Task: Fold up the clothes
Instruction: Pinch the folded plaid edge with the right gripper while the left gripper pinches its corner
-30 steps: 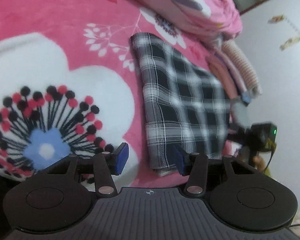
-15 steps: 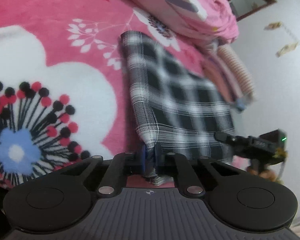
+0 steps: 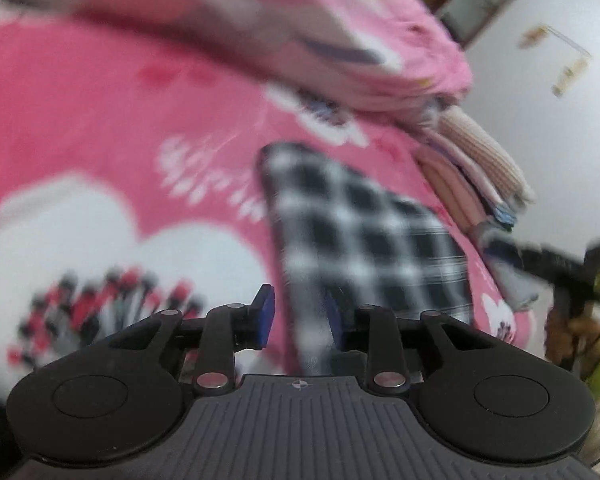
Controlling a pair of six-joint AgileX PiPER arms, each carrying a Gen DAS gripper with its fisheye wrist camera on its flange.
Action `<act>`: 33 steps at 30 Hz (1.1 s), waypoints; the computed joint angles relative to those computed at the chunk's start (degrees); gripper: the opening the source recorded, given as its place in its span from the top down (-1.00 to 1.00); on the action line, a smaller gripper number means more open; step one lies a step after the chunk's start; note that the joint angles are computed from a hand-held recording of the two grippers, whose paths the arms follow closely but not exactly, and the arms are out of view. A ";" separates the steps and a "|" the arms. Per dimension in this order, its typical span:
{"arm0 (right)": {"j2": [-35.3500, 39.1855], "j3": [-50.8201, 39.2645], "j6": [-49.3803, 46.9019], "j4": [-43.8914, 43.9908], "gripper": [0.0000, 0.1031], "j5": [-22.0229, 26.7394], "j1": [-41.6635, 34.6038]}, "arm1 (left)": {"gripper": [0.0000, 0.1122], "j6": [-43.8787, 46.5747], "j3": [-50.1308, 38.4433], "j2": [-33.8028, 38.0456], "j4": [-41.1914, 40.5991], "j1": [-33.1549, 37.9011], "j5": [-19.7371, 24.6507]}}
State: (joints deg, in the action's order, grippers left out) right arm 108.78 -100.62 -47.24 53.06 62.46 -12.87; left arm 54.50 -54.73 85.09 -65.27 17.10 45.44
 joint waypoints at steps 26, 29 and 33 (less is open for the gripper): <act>25.34 -29.42 14.33 -15.20 0.26 -6.39 11.14 | 0.19 -5.39 -2.35 3.58 8.80 -6.77 -6.57; 28.92 -35.53 20.61 -12.83 0.20 -1.59 9.15 | 0.00 -2.91 -1.54 2.46 5.73 -4.88 -6.11; 29.18 -37.43 24.68 -3.28 -0.28 6.20 2.80 | -0.14 -1.57 -4.46 5.99 -0.85 -0.76 -2.85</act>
State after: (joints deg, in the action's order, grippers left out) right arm 137.96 -138.05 -22.56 49.79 68.66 -10.07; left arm 52.92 -59.19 91.08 -66.12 16.34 42.58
